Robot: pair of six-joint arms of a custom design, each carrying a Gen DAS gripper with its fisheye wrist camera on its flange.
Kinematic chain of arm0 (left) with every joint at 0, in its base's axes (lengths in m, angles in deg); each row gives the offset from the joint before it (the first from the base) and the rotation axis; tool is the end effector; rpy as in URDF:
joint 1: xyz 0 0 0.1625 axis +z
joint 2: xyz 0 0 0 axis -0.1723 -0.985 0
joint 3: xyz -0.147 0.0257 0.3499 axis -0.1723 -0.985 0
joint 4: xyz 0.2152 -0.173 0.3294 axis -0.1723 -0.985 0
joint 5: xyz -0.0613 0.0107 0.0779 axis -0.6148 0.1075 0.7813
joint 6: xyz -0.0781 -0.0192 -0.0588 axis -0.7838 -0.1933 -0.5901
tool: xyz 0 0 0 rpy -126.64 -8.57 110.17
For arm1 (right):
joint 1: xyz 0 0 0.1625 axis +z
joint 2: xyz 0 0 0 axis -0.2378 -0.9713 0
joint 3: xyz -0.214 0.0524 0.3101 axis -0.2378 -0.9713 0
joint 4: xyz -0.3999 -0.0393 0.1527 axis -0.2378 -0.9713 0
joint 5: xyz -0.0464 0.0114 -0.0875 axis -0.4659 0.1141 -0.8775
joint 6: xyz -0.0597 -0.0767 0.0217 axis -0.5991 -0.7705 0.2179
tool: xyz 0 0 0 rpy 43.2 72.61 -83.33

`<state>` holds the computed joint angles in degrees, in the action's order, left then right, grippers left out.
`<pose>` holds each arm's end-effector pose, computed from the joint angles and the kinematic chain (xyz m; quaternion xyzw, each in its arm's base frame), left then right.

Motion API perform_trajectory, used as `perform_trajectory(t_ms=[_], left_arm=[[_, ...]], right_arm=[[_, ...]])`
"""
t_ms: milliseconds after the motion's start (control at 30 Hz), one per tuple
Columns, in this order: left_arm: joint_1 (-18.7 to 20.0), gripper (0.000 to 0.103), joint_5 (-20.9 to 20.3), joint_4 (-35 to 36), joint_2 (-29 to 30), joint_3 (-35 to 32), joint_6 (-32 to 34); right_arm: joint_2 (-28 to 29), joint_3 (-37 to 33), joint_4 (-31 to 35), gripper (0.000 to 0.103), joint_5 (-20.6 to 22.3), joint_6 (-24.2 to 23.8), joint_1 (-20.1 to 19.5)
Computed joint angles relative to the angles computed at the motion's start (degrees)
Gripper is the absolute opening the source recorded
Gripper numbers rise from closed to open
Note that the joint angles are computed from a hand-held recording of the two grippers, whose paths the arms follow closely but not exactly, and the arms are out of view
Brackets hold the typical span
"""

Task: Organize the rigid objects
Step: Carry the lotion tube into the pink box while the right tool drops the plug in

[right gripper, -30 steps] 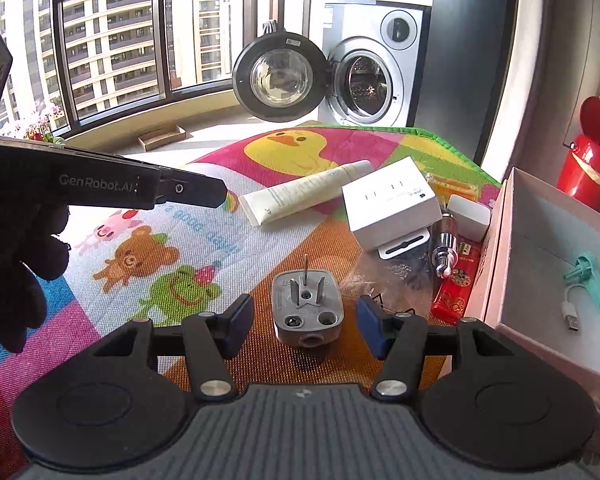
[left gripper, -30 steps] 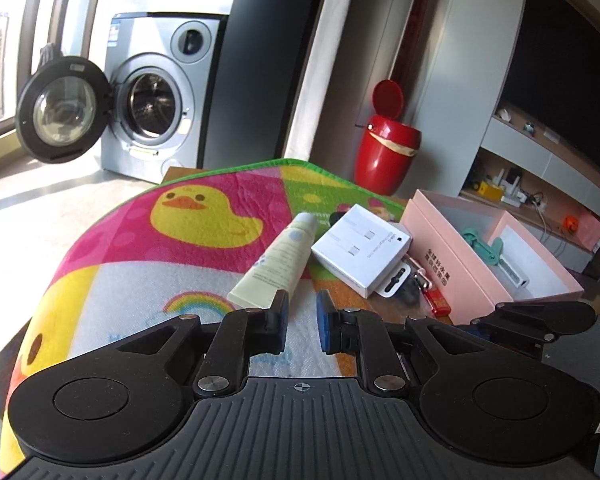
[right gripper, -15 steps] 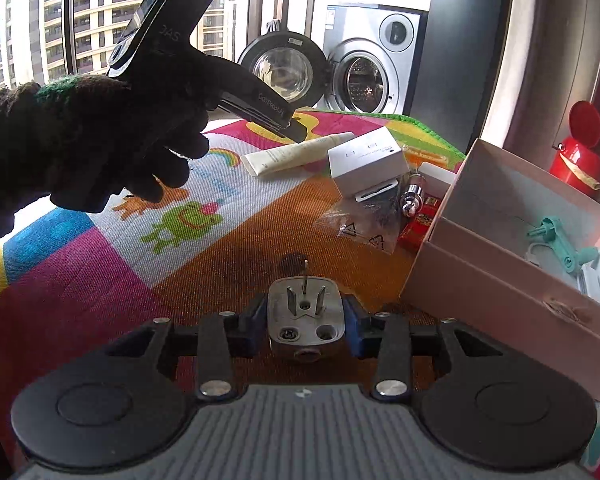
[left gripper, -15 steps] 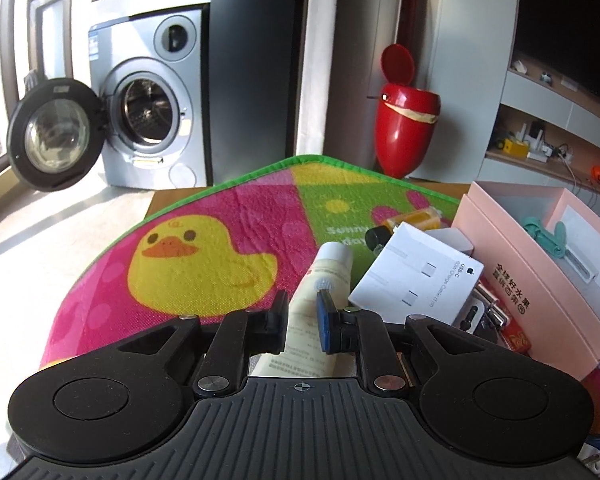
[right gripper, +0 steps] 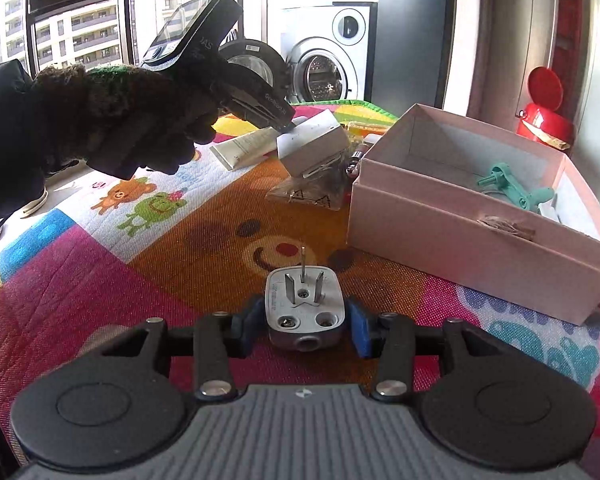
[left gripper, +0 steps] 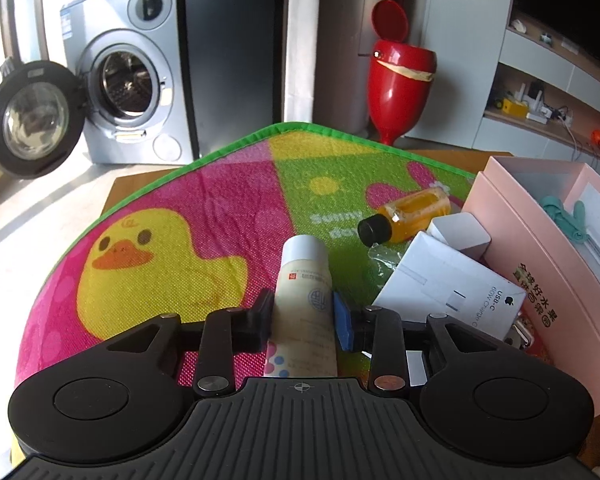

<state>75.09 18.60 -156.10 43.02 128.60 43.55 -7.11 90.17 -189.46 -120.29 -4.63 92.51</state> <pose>-0.1439 -0.7732 0.0203 0.2392 0.8740 -0.3083 0.2895 0.0240 -0.5334 0.1400 0.3456 -0.8562 0.3032 0.2355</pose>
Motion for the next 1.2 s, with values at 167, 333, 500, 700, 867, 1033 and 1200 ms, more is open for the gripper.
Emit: perform_trajectory(t_ms=[167,333,500,700,867,1033,1200], left_arm=[[-0.39,0.032,-0.32,-3.42,-3.39,6.47,0.18],[-1.87,0.031,-1.3,-8.0,-10.08,19.17,-2.12],[-3.5,0.031,-3.14,-9.56,-16.62,30.33,-7.17],[-6.01,0.031,-4.81,-11.11,-20.86,39.16,-10.16],[-7.67,0.031,-7.27,-12.3,-22.23,42.68,-8.77],[-9.26,0.031,-10.46,-11.38,-23.28,44.81,-6.05],[-11.21,0.031,-15.72,-12.23,-24.12,45.66,-3.55]], right_arm=[[0.04,-0.27,0.47,0.056,0.28,0.31,-0.18],[0.28,-0.48,0.55,0.061,0.1,0.47,-0.08],[0.65,-0.72,0.25,0.066,-0.53,0.63,0.21],[1.0,-0.77,-0.51,0.068,-0.96,0.88,0.4],[0.61,-0.33,-0.85,0.039,-0.33,0.92,0.24],[-3.58,2.29,0.15,0.039,1.0,-0.75,0.23],[-12.05,7.42,-2.59,0.039,4.73,-4.91,-0.55]])
